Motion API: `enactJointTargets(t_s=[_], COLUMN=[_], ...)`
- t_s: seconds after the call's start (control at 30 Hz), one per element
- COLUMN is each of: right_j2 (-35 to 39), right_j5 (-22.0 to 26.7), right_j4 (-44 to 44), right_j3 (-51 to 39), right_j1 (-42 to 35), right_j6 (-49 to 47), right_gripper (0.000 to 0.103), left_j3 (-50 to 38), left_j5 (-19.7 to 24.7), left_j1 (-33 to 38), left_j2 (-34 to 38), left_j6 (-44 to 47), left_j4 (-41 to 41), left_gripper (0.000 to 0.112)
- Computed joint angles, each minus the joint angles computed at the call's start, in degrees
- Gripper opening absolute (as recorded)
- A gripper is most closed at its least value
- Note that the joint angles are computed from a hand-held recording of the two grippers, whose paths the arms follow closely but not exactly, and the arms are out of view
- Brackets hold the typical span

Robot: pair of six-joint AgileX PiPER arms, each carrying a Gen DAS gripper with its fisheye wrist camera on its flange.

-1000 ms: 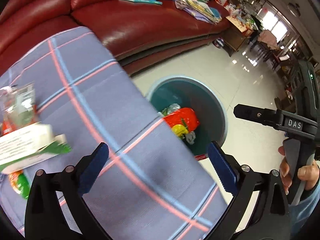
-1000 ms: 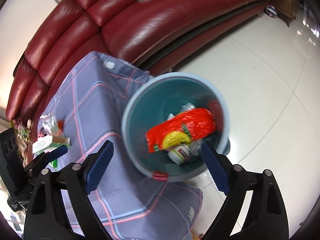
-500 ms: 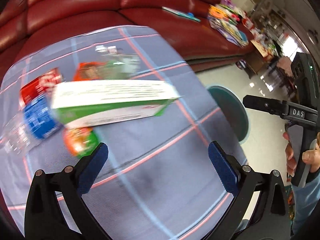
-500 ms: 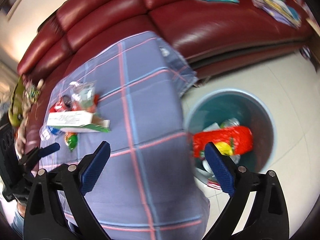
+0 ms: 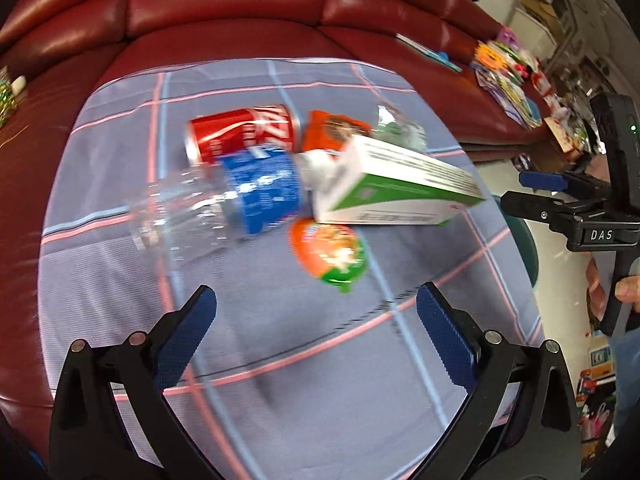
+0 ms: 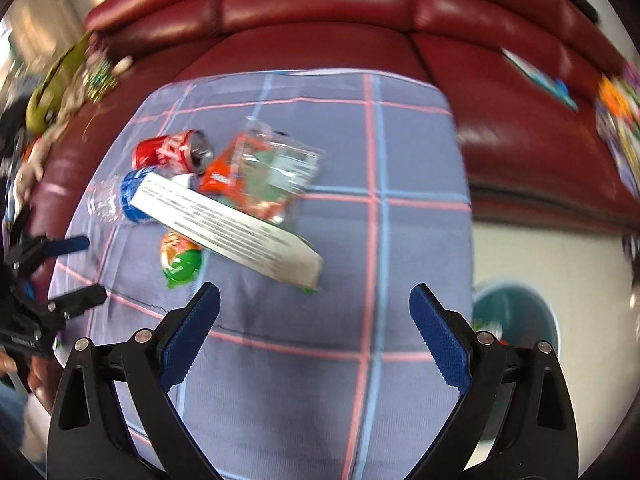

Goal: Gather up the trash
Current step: 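Move both tools back over the table toward the remaining trash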

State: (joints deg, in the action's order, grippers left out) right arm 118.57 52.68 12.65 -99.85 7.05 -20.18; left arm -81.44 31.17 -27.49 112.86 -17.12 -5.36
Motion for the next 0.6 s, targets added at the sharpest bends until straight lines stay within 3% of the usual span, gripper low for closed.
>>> enactJointTargets(t_s=[0.4, 0.6], right_j2=[14.92, 17.73], right_j5=[12.13, 12.98], right_j4=[-5.43, -5.14], right_j3=[-22.93, -25.47], right_j1=[6.97, 8.63], right_j6=[-2.45, -1.28], right_gripper=[0.096, 0.096], left_j3=[3.17, 2.81], left_j5=[-1.70, -1.50], left_j1=[5.65, 7.50], left_j2=[-0.50, -0.58], left_j6=[7.84, 12.30], left_j4=[-6.34, -6.96], left_gripper=[0.096, 0.096])
